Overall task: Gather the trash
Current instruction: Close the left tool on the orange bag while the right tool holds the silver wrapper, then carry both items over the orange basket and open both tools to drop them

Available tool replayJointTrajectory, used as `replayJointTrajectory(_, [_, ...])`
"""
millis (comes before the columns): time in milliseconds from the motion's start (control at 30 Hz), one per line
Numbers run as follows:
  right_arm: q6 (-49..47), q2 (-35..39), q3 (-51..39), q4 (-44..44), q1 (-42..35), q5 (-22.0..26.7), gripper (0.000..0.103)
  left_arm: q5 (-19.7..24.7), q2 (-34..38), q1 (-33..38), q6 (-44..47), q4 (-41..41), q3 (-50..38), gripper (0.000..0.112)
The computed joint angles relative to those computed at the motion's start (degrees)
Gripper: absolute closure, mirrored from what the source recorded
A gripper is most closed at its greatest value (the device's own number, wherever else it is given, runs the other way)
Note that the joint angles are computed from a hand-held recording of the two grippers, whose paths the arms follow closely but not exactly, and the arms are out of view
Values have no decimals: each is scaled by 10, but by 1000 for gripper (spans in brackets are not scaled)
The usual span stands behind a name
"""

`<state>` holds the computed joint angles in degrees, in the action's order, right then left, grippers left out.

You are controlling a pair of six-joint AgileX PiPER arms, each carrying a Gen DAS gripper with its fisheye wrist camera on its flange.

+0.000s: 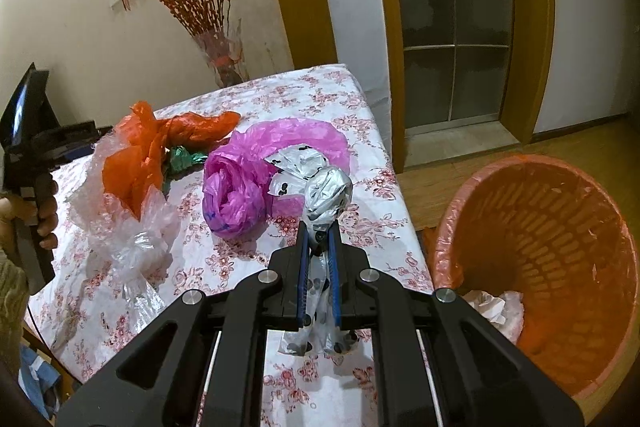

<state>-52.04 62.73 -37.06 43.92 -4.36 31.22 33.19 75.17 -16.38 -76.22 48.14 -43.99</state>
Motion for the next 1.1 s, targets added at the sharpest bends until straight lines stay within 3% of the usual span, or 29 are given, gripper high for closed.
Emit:
replayJointTrajectory(67, [6, 2, 0, -5, 6, -3, 95, -38, 14, 27, 33, -30, 8, 40])
replayJointTrajectory(133, [16, 1, 1, -14, 16, -9, 95, -75, 26, 49, 78, -74, 13, 45])
replayJointTrajectory(233, [29, -3, 2, -24, 26, -11, 95, -107, 34, 54, 134, -121, 18, 93])
replayJointTrajectory(267, [29, -5, 2, -24, 25, -10, 95, -105, 30, 47, 125, -113, 20, 101])
replayJointTrajectory(333, [29, -14, 0, -25, 22, -2, 95, -93, 15, 33, 95, -85, 23, 105])
replayJointTrajectory(433, [28, -33, -5, -23, 12, 15, 95, -56, -28, 7, 49, -41, 27, 106])
replayJointTrajectory(600, [15, -73, -18, -9, -19, 58, 95, 51, -103, -60, -1, 8, 5, 106])
replayJointTrajectory(833, [-15, -130, -30, 21, -82, 123, 95, 195, -166, -206, -56, 50, -36, 106])
replayJointTrajectory(967, [-70, -158, -38, 63, -167, 187, 95, 263, -167, -316, -106, 74, -55, 106])
replayJointTrajectory(1100, [-140, -172, -45, 113, -284, 266, 95, 292, -132, -411, -155, 88, -86, 106])
